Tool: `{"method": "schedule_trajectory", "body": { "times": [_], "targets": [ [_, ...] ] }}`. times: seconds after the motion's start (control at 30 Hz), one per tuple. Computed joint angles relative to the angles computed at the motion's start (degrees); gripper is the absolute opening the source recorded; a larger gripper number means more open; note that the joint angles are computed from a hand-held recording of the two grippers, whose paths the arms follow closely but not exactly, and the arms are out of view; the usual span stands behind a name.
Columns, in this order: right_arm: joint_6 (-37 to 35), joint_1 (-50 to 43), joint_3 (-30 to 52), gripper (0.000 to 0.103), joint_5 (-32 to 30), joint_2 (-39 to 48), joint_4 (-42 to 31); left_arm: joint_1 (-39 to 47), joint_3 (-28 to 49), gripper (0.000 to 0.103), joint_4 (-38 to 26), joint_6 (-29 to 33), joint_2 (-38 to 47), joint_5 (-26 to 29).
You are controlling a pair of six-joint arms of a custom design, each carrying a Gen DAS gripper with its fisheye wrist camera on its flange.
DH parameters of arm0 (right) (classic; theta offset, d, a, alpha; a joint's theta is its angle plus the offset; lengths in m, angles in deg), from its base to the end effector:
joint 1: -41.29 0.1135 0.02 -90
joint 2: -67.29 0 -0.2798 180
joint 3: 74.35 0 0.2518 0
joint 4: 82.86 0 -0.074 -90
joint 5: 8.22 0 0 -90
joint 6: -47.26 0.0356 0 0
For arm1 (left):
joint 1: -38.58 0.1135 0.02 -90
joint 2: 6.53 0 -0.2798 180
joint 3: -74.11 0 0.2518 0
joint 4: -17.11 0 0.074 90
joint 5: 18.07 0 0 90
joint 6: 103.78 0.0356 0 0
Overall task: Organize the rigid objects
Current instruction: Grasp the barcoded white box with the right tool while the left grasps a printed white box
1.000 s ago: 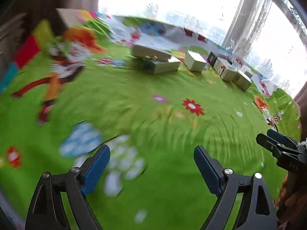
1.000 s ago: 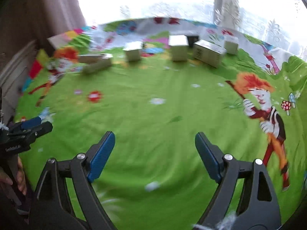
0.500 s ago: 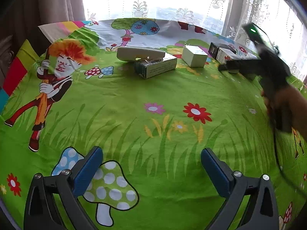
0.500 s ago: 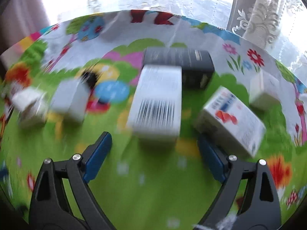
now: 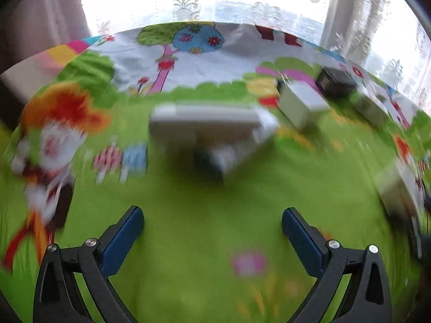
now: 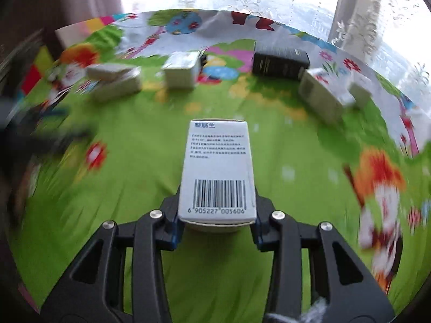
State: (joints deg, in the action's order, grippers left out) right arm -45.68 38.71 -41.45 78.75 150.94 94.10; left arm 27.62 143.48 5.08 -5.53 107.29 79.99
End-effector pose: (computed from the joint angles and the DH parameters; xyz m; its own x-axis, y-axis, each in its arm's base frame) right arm 0.2130 -0.0077 0.1082 -0.8057 -0.0150 -0.5922 -0.0276 0.9995 0.0123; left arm 0.3653 -0.0758 0.1021 -0.7721 0.2942 -0.5633 0.3790 0.9247 -0.0364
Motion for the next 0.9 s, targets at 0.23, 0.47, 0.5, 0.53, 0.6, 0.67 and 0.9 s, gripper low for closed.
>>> {"method": "schedule_trajectory", "body": {
  "times": [0.23,0.47,0.5,0.53,0.6,0.67,0.9],
  "targets": [
    [4.0,2.0,-6.4,0.045,1.3,-3.7,5.2,-0.8,4.0,0.073,-7.2,2.5,0.7,21.2],
    [4.3,2.1,-5.7,0.045,1.0,-3.4,4.9,-4.1,-11.3,0.073,4.7,1.8,-7.1,21.1],
    [4.4,2.1,-5.8,0.046,1.0,-3.5,4.8,-4.4,-10.2,0.078,5.0,-0.5,-6.5,20.6],
    [4.5,2.0,-5.8,0.046,0.9,-3.7,4.7,-5.2,-8.8,0.081,4.5,-2.9,-5.8,19.4],
    [4.2,1.5,-5.7,0.046,0.4,-3.2,5.0,-7.4,-4.5,0.084,2.0,-8.2,-4.0,16.5],
    [4.9,1.6,-5.8,0.045,0.8,-3.2,5.3,-9.3,-1.8,0.084,1.4,-14.5,-2.6,13.3],
    [6.3,2.2,-5.7,0.045,2.5,-3.1,5.2,-14.5,6.5,0.085,-1.0,-35.6,2.2,-1.5]
  ]
}}
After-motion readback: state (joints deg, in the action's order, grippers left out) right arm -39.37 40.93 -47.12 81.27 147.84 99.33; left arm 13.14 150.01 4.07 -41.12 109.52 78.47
